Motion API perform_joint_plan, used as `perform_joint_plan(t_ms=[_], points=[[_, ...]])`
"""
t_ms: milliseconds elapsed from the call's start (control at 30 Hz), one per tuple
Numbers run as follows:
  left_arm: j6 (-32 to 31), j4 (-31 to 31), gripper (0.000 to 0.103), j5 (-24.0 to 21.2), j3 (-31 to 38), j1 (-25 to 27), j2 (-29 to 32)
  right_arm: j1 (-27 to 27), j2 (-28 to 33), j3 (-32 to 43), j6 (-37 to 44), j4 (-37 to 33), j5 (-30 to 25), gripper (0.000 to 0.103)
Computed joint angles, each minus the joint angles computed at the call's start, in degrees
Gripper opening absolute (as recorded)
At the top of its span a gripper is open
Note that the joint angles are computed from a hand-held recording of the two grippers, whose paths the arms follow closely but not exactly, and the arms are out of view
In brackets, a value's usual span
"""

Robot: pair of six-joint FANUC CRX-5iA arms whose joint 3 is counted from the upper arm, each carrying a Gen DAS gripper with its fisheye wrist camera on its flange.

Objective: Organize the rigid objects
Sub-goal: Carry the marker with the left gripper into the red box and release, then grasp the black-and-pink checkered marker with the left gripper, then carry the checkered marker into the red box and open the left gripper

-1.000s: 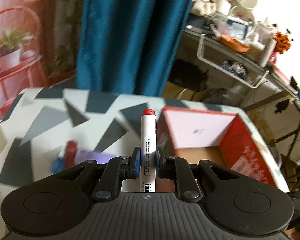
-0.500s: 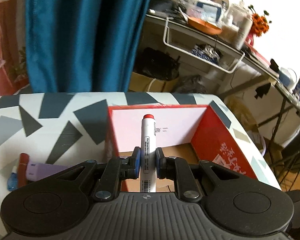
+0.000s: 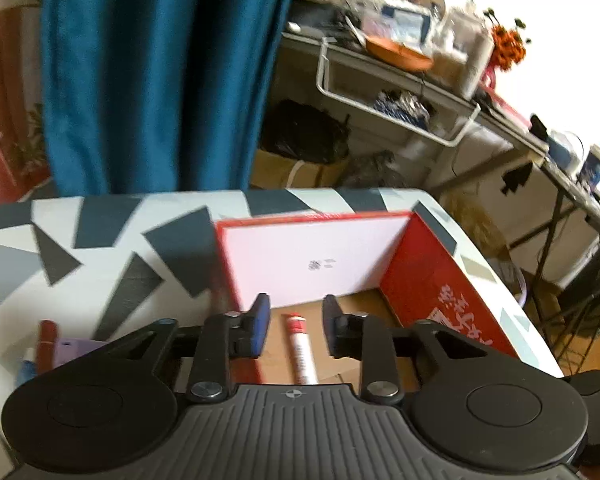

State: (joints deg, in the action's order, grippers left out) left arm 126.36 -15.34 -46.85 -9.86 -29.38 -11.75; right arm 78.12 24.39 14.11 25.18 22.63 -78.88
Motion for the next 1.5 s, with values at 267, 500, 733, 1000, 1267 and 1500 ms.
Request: perform_joint_plan(t_ms=[267, 500, 733, 1000, 1267, 1500], points=[[6.89, -6.76, 0.041, -9.14, -1.79, -0.75, -7.72, -0.05, 0.1, 0.19, 0.22, -0.06, -0.17, 0.013], [11.82, -7.62, 0.043, -19.03, -6.93, -0.41, -13.97, 0.0, 0.1, 0.15, 0.11, 0.03, -0.25, 0.013], [15.33, -3.13, 0.043, -24.77, -13.16, 1.3, -17.63, 0.0, 0.22, 0.39, 0.43, 0.0, -0.59, 0.014], [16.69, -0.26, 0.043, -26.3, -15.71, 0.32, -16.37, 0.03, 0.3, 0.5, 0.47, -0.01, -0.66, 0.014], [18.79, -5.03, 0.026, -29.89, -13.02, -5.11, -12.7, 0.05, 0.42, 0.69, 0.52, -0.03, -0.8, 0.014], [19.2, -7.07, 0.017, -30.59, -11.96, -4.77, -11.47, 0.05, 0.49, 0.8, 0.54, -0.06, -0.89, 0.014]])
